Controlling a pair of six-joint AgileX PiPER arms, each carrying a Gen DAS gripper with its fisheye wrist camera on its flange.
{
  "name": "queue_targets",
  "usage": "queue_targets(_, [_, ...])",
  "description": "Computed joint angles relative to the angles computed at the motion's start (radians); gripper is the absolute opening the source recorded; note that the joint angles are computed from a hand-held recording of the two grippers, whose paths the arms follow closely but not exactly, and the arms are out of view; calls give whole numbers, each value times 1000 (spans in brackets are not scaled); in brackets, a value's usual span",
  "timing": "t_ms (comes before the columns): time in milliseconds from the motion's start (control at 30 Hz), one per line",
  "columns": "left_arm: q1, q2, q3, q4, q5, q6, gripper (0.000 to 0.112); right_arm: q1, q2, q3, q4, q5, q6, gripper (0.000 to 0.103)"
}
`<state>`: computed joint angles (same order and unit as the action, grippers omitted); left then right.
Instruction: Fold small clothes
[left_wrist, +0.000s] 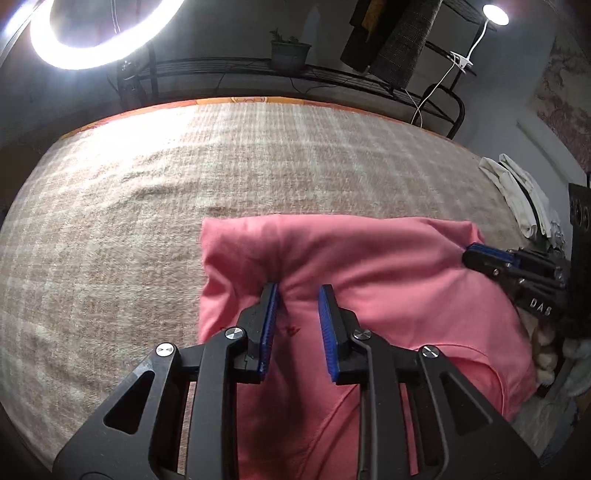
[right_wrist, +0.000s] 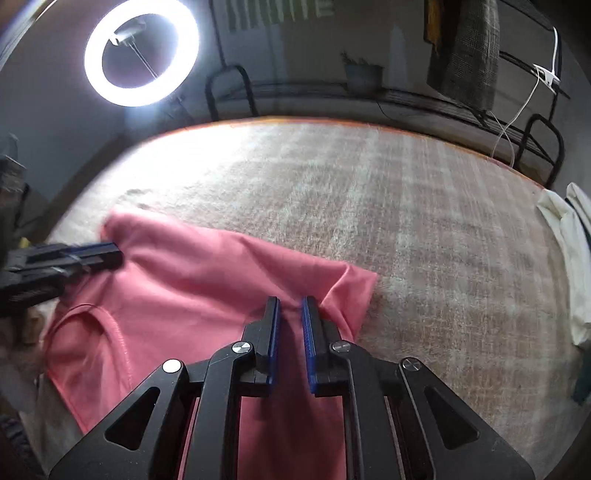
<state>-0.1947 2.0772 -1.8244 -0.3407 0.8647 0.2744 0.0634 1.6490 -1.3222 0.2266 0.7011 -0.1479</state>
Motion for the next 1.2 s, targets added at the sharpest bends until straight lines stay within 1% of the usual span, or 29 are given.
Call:
queue_targets(33, [10, -2, -14, -3, 24, -5, 23, 12, -6, -8, -50, 12, 40, 10])
queue_targets(67, [23, -15, -7, -18, 29, 0, 23, 26, -14, -24, -97, 28, 74, 10])
queue_targets(100, [40, -40, 15, -35, 20, 6, 23, 27, -32, -23, -104, 42, 78, 10])
queue_targets(167, [69, -72, 33, -71, 36, 24, 23, -2, -71, -9, -19, 75, 5, 10])
queue_targets(233, [104, -115, 81, -141, 66, 84, 23, -15, -131, 18, 39, 119, -44, 10])
queue_targets(333, [108, -191, 188, -149, 70, 179, 23, -21, -203, 70, 107, 174, -90, 10])
queue_targets(433, [110, -235, 289, -142, 72, 223, 23, -9, -263, 132, 98, 217, -95, 10])
queue_targets(533, [112, -279, 397, -110, 39, 246, 23, 14, -313, 219, 52, 227, -72, 10])
queue_targets(600, [126, -313, 450, -120, 13, 288, 23, 3, -334, 267, 53, 242, -83, 11])
queue_targets(700, [161, -348, 479, -139, 37, 326, 23, -10, -380, 302, 54, 277, -123, 11])
queue_targets(767, [202, -358, 466, -172, 86, 334, 23, -62, -410, 296, 107, 342, -187, 11])
queue_targets(800, [223, -358, 452, -185, 108, 337, 28, -95, -421, 293, 139, 363, -217, 11])
queue_targets(833, [248, -358, 438, -207, 128, 334, 41, -137, -432, 289, 180, 387, -249, 11])
queue_targets(867, [261, -353, 423, -219, 139, 327, 47, -202, -437, 280, 244, 423, -297, 11])
queue_targets(900, [280, -345, 404, -236, 148, 317, 55, -251, -437, 275, 288, 444, -330, 12])
queue_targets(967, [314, -306, 346, -266, 188, 262, 55, -349, -423, 266, 369, 448, -363, 28])
queue_targets(1000, [321, -286, 320, -274, 206, 233, 55, -385, -411, 264, 399, 442, -367, 45])
queue_targets(1033, [335, -260, 292, -292, 230, 199, 55, -418, -404, 277, 433, 438, -374, 53])
queue_targets(1133, [360, -172, 216, -344, 307, 116, 55, -492, -319, 270, 519, 440, -372, 53])
queue_targets(1200, [360, -140, 196, -351, 314, 89, 55, -522, -279, 277, 564, 434, -372, 53])
